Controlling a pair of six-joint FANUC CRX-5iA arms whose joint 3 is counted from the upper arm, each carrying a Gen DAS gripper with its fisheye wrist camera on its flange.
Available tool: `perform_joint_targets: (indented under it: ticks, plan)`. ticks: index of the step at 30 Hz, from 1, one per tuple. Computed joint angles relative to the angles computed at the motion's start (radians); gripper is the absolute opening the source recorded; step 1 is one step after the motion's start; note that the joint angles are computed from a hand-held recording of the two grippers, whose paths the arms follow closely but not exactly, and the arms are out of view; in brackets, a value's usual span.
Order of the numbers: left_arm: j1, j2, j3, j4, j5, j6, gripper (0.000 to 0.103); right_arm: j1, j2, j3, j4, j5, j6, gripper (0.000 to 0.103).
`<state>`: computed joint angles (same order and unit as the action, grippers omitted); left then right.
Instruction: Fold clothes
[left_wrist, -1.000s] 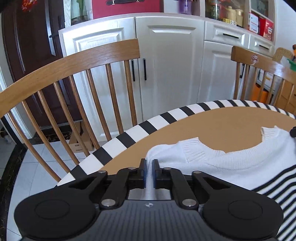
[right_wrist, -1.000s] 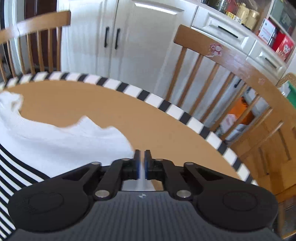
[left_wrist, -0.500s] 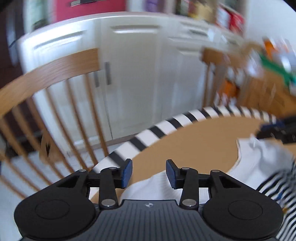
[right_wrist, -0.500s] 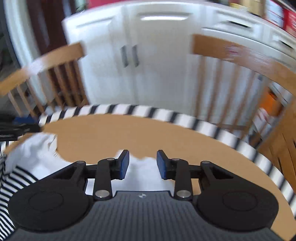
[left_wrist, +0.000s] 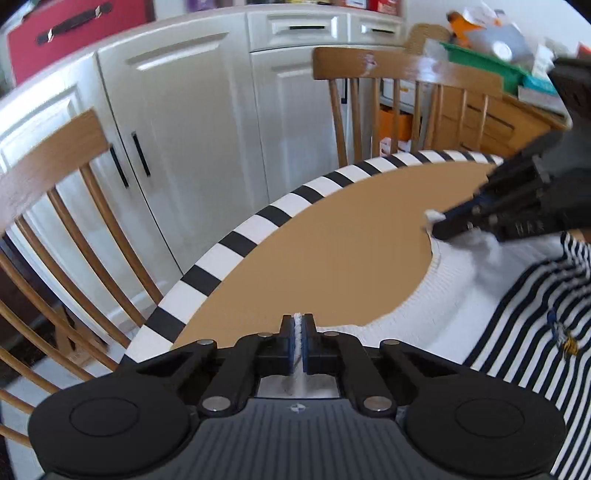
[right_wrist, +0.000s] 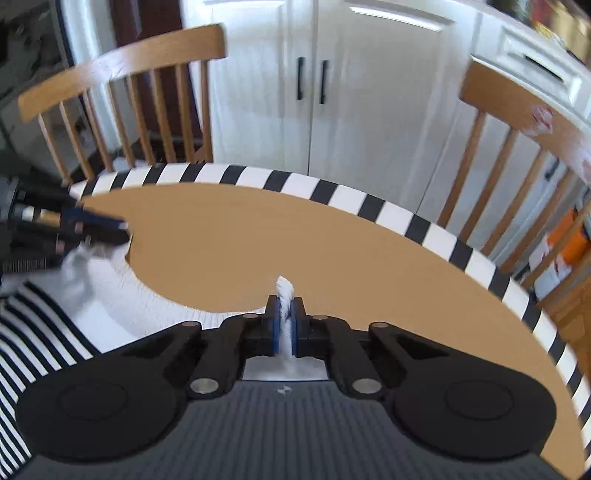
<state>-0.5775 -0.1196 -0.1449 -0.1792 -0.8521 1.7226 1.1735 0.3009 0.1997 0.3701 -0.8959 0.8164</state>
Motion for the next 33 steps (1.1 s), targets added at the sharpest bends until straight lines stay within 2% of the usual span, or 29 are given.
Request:
perform_joint_targets:
  ticks: [2, 5, 8, 12, 13, 14, 15, 16, 17, 18, 19, 20, 21, 23, 25, 27, 28, 30, 32, 33]
  plan:
    - [-0.02, -0.01, 0.008, -0.083, 0.013, 0.135, 0.004, -0.002, -0.028, -0.052, 0.065, 0.057, -0.091, 0.005]
    - [-0.08, -0.016, 0.057, -0.319, -0.005, 0.423, 0.004, -0.012, -0.043, -0.089, 0.157, 0.105, -0.205, 0.005]
    - [-0.081, 0.027, 0.104, -0.366, -0.045, 0.504, 0.004, -0.018, -0.015, -0.067, 0.201, 0.088, -0.259, 0.006]
    - [-0.098, 0.093, 0.144, -0.388, -0.102, 0.556, 0.004, -0.005, 0.051, -0.011, 0.186, 0.014, -0.279, 0.008]
    - [-0.105, 0.107, 0.151, -0.395, -0.117, 0.573, 0.004, 0.001, 0.06, -0.011, 0.196, 0.003, -0.293, 0.009]
    - [-0.115, 0.116, 0.154, -0.409, -0.128, 0.59, 0.006, 0.007, 0.058, -0.03, 0.23, 0.006, -0.334, 0.019]
    - [-0.136, 0.107, 0.146, -0.439, -0.136, 0.62, 0.009, 0.011, 0.041, -0.055, 0.263, 0.011, -0.386, 0.04]
    - [-0.157, 0.077, 0.127, -0.474, -0.136, 0.666, 0.017, 0.014, 0.021, -0.079, 0.293, 0.013, -0.437, 0.049]
    - [-0.17, 0.042, 0.105, -0.506, -0.121, 0.715, 0.032, 0.015, -0.026, -0.14, 0.338, 0.05, -0.499, 0.05]
    - [-0.18, -0.003, 0.077, -0.535, -0.109, 0.76, 0.04, 0.013, -0.084, -0.213, 0.394, 0.097, -0.567, 0.047]
    - [-0.184, -0.062, 0.044, -0.558, -0.101, 0.798, 0.056, 0.013, -0.146, -0.272, 0.413, 0.12, -0.606, 0.047]
    - [-0.188, -0.122, 0.013, -0.574, -0.103, 0.82, 0.062, 0.015, -0.21, -0.324, 0.416, 0.132, -0.631, 0.047]
    - [-0.182, -0.184, -0.02, -0.559, -0.12, 0.803, 0.062, 0.022, -0.279, -0.375, 0.406, 0.134, -0.647, 0.048]
    - [-0.138, -0.308, -0.084, -0.461, -0.17, 0.709, 0.062, 0.059, -0.409, -0.459, 0.376, 0.051, -0.682, 0.051]
    - [-0.068, -0.413, -0.147, -0.315, -0.25, 0.631, 0.062, 0.112, -0.522, -0.522, 0.344, -0.073, -0.716, 0.051]
    - [-0.015, -0.509, -0.208, -0.203, -0.342, 0.606, 0.062, 0.18, -0.596, -0.562, 0.307, -0.233, -0.752, 0.051]
    - [0.007, -0.551, -0.241, -0.159, -0.373, 0.611, 0.062, 0.212, -0.618, -0.575, 0.285, -0.304, -0.775, 0.051]
    - [0.014, -0.622, -0.291, -0.12, -0.426, 0.67, 0.062, 0.264, -0.659, -0.608, 0.242, -0.369, -0.837, 0.047]
    - [-0.051, -0.659, -0.311, -0.151, -0.469, 0.794, 0.062, 0.336, -0.696, -0.657, 0.265, -0.376, -0.878, 0.043]
    - [-0.121, -0.662, -0.306, -0.198, -0.492, 0.877, 0.062, 0.37, -0.7, -0.673, 0.288, -0.379, -0.863, 0.038]
